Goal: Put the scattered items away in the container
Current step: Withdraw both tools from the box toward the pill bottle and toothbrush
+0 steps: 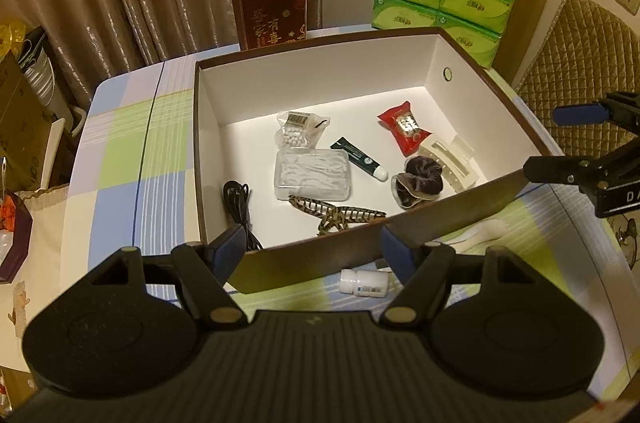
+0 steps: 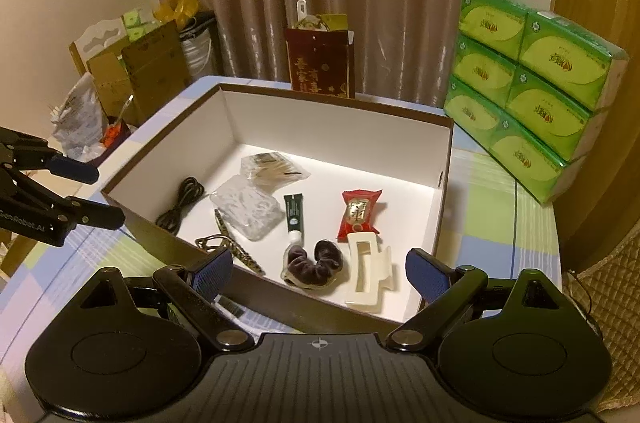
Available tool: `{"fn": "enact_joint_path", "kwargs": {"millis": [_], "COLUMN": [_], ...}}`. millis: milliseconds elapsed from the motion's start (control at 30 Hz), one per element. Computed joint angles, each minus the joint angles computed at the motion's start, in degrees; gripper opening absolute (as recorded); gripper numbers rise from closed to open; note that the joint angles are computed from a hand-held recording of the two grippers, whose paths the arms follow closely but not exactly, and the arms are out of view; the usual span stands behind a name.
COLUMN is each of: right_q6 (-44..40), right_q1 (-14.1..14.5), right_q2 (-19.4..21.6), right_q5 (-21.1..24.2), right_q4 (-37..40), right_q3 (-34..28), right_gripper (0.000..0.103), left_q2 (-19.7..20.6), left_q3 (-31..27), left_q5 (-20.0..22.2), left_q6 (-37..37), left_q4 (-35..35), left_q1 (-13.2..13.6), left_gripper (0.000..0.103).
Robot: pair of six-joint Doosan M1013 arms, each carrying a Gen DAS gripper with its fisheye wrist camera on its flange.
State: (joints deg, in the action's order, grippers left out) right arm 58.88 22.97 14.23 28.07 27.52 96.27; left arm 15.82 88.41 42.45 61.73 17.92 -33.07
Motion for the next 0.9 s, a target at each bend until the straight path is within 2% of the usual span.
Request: {"fn": "enact_joint_path", "kwargs": {"millis": [233, 367, 533, 733, 900], "right_q6": [-8.2, -9.6, -9.8, -6.5, -7.0], "right_q1": [-1.2, -1.3, -1.7, -2.0, -2.4], "right_q2": [-2.3, -3.0, -3.3, -1.9, -0.3], "right_q5": [-0.1, 0.1, 0.3, 0.9, 1.0], "right_q4": [8.8, 8.4, 8.2, 5.4, 4.9], "right_q3": [3.2, 4.7, 6.6, 7.8, 8.1], "right_gripper": [0.091, 0.091, 0.091, 0.091, 0.090], "left_q2": [-1.9, -2.7, -3.2, -2.0, -1.1], "left_q3": [3.2, 5.4, 8.1, 9.0, 9.6], "left_q5": [-1.6, -2.4, -5.2, -5.7, -7.0], "left_q6": [-2.9, -3.7, -3.4, -4.7, -4.5], "left_q4": [3.3, 4.8, 2.4, 3.4, 1.9], "left_q1": [-1.4, -2.3, -2.6, -3.0, -2.4], "left_gripper": [0.070, 0.070, 0.070, 0.070, 0.069]}}
